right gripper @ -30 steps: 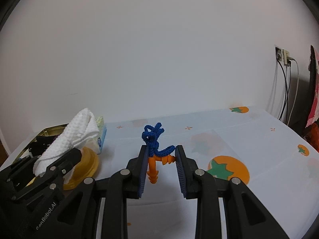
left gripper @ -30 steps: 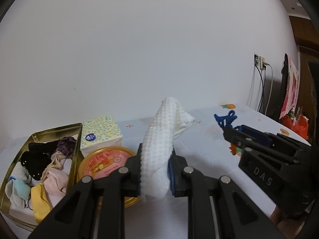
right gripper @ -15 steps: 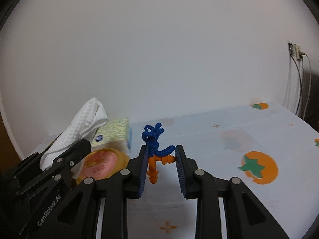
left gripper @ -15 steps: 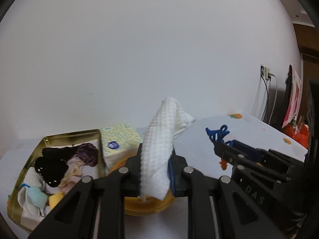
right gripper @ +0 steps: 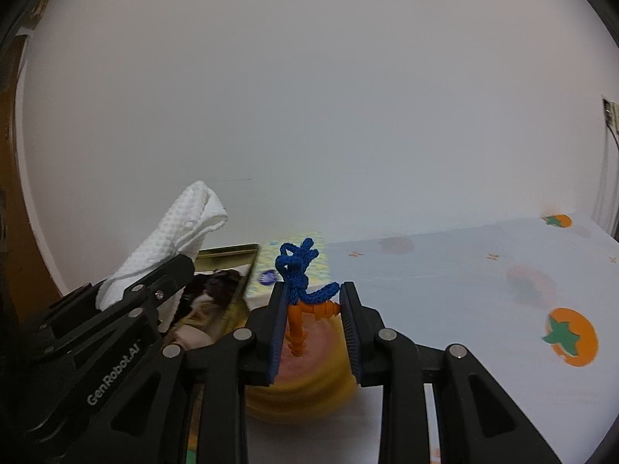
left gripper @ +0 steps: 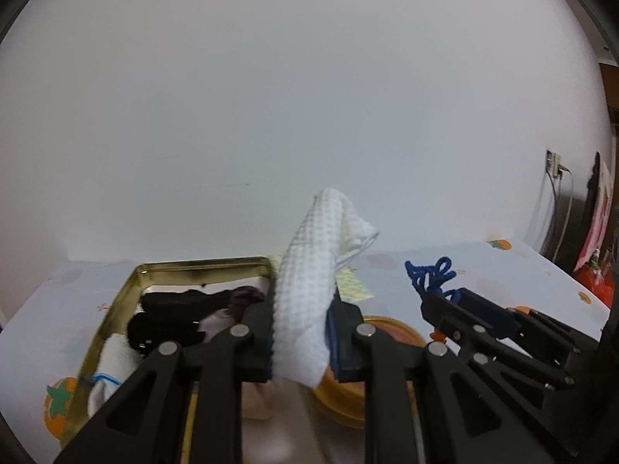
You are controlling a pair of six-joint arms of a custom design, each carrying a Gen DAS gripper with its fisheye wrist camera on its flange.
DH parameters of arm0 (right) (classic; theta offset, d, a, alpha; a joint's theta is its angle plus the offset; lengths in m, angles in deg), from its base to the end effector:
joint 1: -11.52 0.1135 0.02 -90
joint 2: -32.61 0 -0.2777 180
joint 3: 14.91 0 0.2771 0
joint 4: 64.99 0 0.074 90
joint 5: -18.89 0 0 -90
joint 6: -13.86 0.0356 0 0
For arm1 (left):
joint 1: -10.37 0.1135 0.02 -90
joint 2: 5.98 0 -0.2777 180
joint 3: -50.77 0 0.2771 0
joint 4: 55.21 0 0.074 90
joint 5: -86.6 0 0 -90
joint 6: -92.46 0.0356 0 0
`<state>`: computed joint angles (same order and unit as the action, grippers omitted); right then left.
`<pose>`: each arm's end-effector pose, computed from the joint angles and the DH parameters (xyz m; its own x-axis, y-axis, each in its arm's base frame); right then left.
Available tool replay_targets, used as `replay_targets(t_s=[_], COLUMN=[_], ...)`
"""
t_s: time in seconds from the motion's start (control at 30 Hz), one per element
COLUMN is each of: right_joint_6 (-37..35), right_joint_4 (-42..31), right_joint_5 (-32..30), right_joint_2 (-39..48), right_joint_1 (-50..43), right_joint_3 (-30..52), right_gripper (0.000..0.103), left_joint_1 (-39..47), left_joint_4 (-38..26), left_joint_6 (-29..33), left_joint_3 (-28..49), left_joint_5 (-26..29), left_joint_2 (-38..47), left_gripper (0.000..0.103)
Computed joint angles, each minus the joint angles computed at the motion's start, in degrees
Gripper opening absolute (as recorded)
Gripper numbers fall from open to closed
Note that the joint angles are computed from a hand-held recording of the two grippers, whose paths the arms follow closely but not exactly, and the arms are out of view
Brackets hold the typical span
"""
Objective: Organize soft objects
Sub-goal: 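Carry the white towel and pipe-cleaner toy over the gold tray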
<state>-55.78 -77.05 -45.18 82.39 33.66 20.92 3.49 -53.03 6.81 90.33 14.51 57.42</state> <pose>0.1956 0.0628 0.2123 -0.3721 0.1864 -0.9093 0.1648 0.9773 0.1329 0.2463 -0.0407 0.2100 -0.3352 0.1131 -0.9353 0.4244 0.9045 -0.0427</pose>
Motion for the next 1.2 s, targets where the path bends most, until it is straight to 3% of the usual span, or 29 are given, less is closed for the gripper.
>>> replay_targets(t_s=[0.23, 0.3, 0.87, 1.2], right_joint_6=[-0.65, 1.03, 0.43, 1.09], right_joint_4=[5.49, 4.76, 12.48, 12.76], right_joint_5=[0.46, 3.30, -2.61, -4.45], right_joint_2=[8.14, 9.31, 25.35, 29.00], right_joint_1=[3.08, 6.80, 4.58, 4.18], right_joint_3=[2.88, 4.01, 13.38, 16.53], right_gripper=[0.030, 0.030, 0.030, 0.030], left_joint_1=[3.12, 4.49, 10.89, 10.56], left_joint_4=[-0.33, -0.55, -3.59, -4.84], left_joint_6=[0.58, 0.67, 0.46, 0.38], left_joint_3=[1.79, 2.62, 8.81, 10.48], left_joint_5=[-0.08, 0.41, -0.56, -2.24], left_joint_2=[2.03, 2.90, 9.91, 11.24], left_gripper=[0.018, 0.018, 0.018, 0.018])
